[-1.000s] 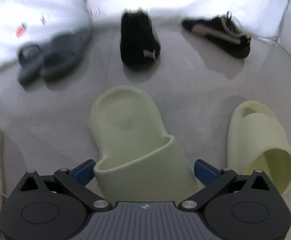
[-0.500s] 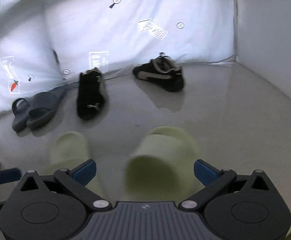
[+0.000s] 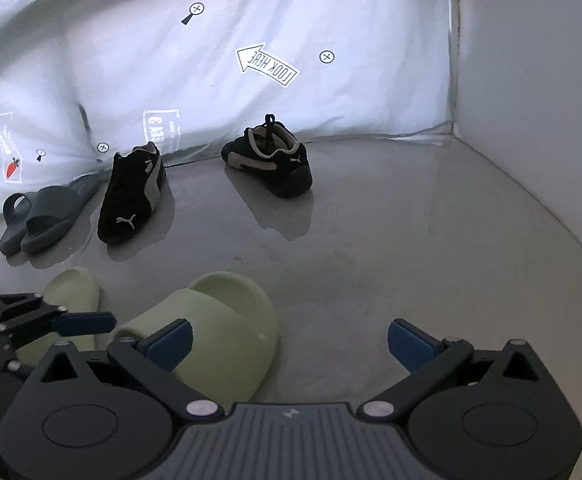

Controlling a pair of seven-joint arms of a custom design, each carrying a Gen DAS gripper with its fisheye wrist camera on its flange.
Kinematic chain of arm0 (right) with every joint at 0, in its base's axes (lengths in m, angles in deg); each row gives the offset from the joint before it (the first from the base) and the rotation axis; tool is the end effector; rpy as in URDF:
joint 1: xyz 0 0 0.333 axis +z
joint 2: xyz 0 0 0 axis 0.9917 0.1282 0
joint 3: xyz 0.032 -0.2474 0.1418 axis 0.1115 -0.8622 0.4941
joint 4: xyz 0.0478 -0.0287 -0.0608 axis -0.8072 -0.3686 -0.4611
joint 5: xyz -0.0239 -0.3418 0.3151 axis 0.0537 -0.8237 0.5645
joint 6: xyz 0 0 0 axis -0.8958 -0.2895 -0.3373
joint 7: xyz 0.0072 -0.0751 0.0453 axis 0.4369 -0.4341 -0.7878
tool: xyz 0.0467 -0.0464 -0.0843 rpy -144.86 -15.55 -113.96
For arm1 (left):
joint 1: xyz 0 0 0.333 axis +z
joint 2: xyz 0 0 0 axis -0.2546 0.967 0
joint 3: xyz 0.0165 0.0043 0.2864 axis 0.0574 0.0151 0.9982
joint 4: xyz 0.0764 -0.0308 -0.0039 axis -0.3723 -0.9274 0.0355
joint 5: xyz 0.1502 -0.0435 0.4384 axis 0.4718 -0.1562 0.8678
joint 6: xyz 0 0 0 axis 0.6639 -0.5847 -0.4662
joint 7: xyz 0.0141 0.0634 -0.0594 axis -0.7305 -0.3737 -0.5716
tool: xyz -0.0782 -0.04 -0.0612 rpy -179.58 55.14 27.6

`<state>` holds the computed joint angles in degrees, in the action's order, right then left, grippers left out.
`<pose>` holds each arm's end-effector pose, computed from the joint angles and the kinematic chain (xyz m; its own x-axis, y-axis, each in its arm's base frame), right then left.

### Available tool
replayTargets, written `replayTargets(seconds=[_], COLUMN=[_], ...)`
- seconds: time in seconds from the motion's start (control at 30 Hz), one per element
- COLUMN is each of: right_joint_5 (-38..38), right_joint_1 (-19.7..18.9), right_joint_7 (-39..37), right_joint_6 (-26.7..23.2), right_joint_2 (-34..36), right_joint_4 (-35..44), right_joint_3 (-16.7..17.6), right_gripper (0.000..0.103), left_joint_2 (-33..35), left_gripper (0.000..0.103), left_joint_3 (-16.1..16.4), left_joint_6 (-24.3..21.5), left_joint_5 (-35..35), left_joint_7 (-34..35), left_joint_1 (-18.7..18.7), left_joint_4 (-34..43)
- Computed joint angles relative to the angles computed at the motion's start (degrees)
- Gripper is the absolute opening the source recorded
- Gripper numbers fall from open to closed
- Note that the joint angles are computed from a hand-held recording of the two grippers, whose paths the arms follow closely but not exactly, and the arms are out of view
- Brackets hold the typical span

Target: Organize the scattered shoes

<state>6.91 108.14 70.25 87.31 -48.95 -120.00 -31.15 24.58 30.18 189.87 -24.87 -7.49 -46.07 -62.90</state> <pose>0.6219 0.3124 0.3905 0.3486 -0.9312 -0.1067 -0.6591 -0.1626 -0.7343 0.6109 -0.4840 0.3608 -0.1685 -0.9857 0.0016 -0.6954 0.1177 -0.7089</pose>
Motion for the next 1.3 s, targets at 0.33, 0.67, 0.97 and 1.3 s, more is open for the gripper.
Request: replayTargets(seconds=[0.33,0.67,0.97,1.3], right_joint_5=[1.9,12.92,19.48,-1.96], right_joint_1=[0.09,-5.18,-1.19,14.26], right_joint_7=[1.43,-10.43,-19.8,0.98], right_joint_6=[2.04,2.26,0.87,-0.84], right_joint_2=[1.35,2.73,3.61,1.53], right_joint_4=[0.94,2.49,4.54,2.55], right_joint_3=[-1.71,7.68,9.95,-1.57], right_gripper=[0.103,0.103,0.103,0.103], left_joint_2=[-7.77,-30.44,-44.21,-47.41], left_gripper=[0.014,0.014,0.015,0.015], left_joint_3=[2.57,-3.34,-8.12,-9.98], left_joint_6=[-1.94,-24.3,-29.37,-17.34], left_joint_5=[12.06,16.05,6.98,4.07], left_joint_7=[-15.62,-34.45,-37.19,-33.29], left_joint_1=[-2.65,0.18,6.14,14.32], left_joint_4=[-5.82,-26.85,-42.33,-49.6])
